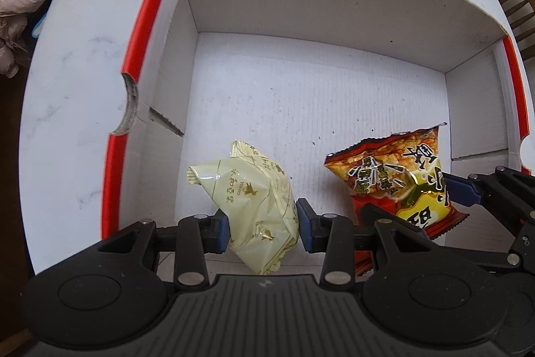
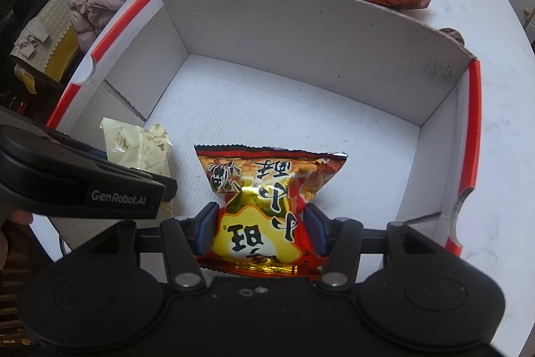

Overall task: Organize snacks
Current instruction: 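Carry both snacks into the white box and open both grippers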

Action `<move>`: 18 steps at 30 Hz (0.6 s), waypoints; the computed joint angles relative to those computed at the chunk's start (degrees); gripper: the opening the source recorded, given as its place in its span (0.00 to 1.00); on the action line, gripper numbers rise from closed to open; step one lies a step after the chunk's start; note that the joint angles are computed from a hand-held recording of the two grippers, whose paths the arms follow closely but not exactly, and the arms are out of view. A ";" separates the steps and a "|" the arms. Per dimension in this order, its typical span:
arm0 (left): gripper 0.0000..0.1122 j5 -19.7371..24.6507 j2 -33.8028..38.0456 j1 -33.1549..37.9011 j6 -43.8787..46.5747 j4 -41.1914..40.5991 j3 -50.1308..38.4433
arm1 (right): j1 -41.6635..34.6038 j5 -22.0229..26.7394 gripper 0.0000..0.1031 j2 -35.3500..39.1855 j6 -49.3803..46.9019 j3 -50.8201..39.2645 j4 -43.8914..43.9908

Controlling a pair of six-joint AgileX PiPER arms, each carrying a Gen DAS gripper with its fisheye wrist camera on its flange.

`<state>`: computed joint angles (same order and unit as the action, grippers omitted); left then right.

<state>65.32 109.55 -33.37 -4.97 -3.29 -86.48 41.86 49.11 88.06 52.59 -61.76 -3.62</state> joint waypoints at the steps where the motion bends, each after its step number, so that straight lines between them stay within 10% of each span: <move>1: 0.35 -0.21 0.14 0.15 0.32 -0.22 0.19 | -0.02 -0.05 0.53 0.15 -0.13 0.02 0.29; 18: 0.46 -1.46 -3.62 3.17 4.60 -3.61 2.86 | -0.12 -0.20 0.59 -2.40 0.43 0.55 -0.40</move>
